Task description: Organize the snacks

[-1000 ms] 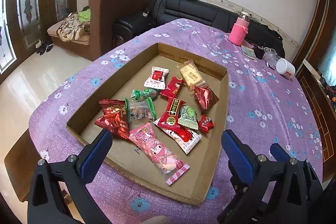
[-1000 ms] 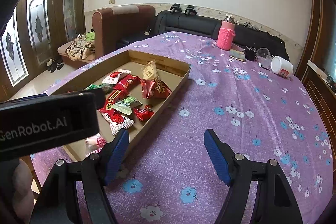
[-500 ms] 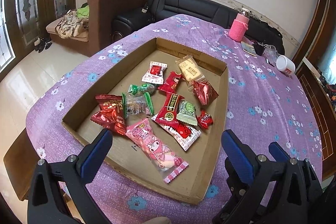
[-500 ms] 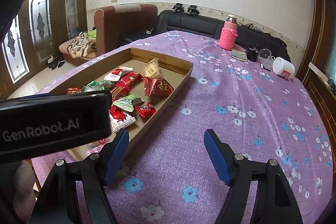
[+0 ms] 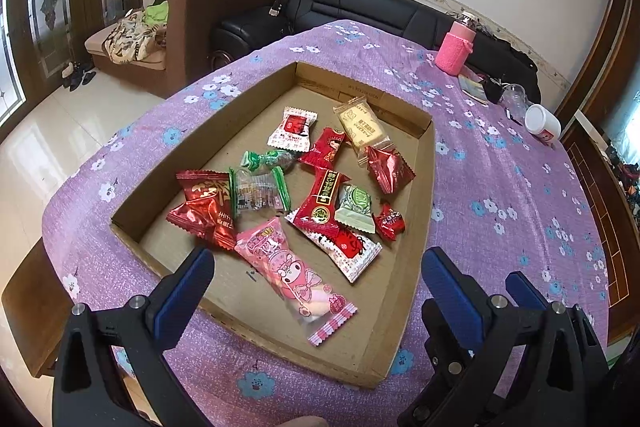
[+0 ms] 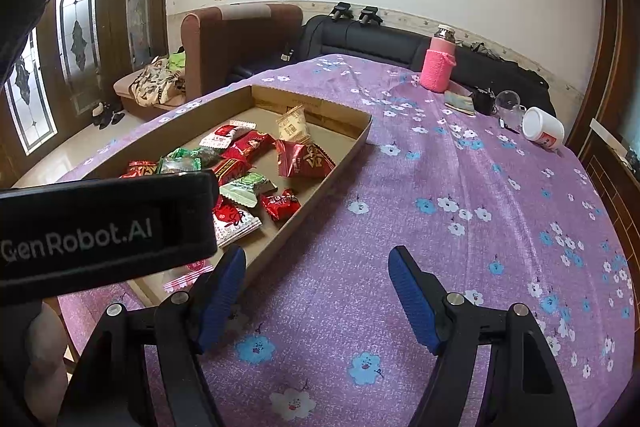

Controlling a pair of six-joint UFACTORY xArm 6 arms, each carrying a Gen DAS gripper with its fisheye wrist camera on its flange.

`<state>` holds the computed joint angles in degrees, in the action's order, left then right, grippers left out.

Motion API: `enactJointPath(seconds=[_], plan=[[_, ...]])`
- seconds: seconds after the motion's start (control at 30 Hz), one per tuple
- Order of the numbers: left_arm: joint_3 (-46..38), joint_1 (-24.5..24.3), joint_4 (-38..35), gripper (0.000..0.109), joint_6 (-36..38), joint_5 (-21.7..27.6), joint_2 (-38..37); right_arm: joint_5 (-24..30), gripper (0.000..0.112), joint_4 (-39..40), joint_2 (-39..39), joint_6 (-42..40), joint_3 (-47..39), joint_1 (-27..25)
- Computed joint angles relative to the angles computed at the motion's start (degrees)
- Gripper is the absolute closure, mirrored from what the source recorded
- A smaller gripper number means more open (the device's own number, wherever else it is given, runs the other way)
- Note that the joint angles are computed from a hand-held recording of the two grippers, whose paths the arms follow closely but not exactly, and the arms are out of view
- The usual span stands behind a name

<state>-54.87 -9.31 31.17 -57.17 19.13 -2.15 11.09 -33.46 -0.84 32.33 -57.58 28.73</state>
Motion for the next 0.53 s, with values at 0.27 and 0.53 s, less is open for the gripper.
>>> enactJointPath(seconds=[0.27,0.53], plan=[[0.36,0.27,-0.83,0.006,0.55,-0.54,-0.01,-0.07,0.034,0.62,0.14,-0.65,0.02,0.06],[-0.46,-0.39,-0.59,0.006,0.53,1.04,0.27,-0.74,0.034,3.17,0.2,-2.65,0.33,-0.18]])
